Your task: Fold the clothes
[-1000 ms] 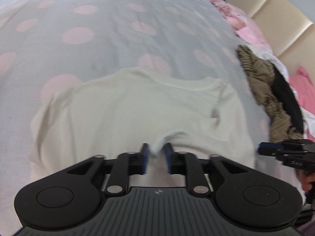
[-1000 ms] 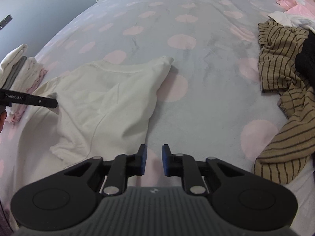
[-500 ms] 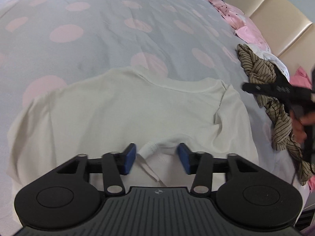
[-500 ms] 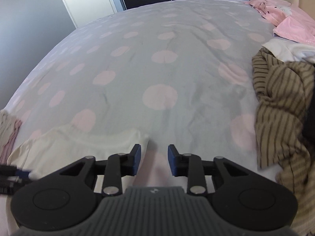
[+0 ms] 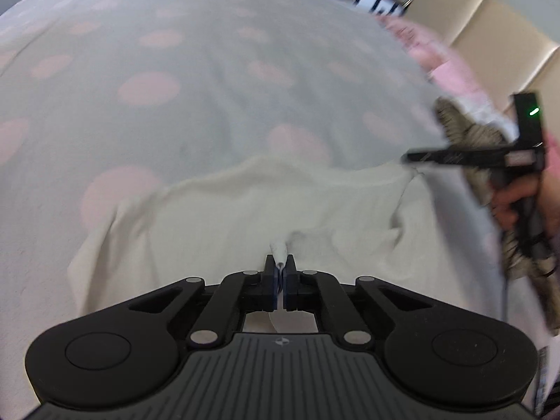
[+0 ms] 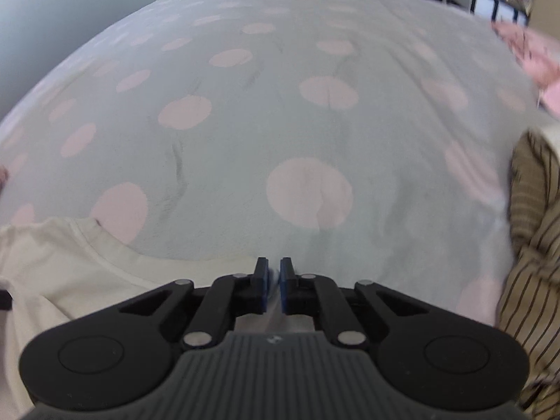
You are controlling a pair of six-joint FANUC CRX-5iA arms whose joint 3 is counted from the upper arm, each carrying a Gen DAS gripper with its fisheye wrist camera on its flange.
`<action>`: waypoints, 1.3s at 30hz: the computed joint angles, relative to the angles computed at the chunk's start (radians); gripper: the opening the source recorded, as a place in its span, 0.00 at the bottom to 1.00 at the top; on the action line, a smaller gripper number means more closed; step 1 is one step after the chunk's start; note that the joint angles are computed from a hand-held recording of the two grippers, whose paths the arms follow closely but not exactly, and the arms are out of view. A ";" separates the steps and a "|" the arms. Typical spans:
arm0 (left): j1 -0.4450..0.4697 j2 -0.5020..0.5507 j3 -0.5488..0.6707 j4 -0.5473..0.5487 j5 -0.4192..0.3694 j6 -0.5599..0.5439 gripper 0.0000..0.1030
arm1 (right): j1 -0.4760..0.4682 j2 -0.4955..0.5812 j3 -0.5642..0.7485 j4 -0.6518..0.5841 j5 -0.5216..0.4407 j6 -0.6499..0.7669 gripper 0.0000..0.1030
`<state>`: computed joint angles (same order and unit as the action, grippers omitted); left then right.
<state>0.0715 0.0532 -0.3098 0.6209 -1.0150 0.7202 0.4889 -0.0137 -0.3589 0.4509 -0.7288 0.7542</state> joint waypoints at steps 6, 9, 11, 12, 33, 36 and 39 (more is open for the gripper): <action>0.035 -0.012 -0.078 0.114 0.017 -0.063 0.12 | -0.026 -0.041 -0.060 0.090 0.001 -0.132 0.06; 0.042 -0.020 -0.085 0.137 0.022 -0.083 0.29 | -0.040 -0.089 -0.065 -0.009 0.038 -0.087 0.29; 0.042 -0.021 -0.082 0.144 0.009 -0.091 0.35 | -0.049 -0.096 -0.046 -0.094 0.046 -0.057 0.34; 0.041 -0.021 -0.078 0.138 0.004 -0.091 0.40 | -0.052 -0.093 -0.033 -0.133 0.043 -0.047 0.34; -0.033 0.007 -0.060 0.107 0.033 -0.044 0.01 | 0.067 0.040 -0.056 0.347 -0.200 -0.178 0.00; -0.009 -0.006 -0.100 0.168 0.035 -0.089 0.06 | 0.053 0.005 -0.076 0.327 -0.192 -0.173 0.00; 0.013 -0.032 -0.136 0.216 0.045 -0.098 0.20 | 0.056 -0.047 -0.099 0.285 -0.189 -0.143 0.00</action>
<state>0.0846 0.0213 -0.4463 0.8366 -0.9701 0.6220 0.5453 -0.0604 -0.4582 0.7360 -0.9178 0.6115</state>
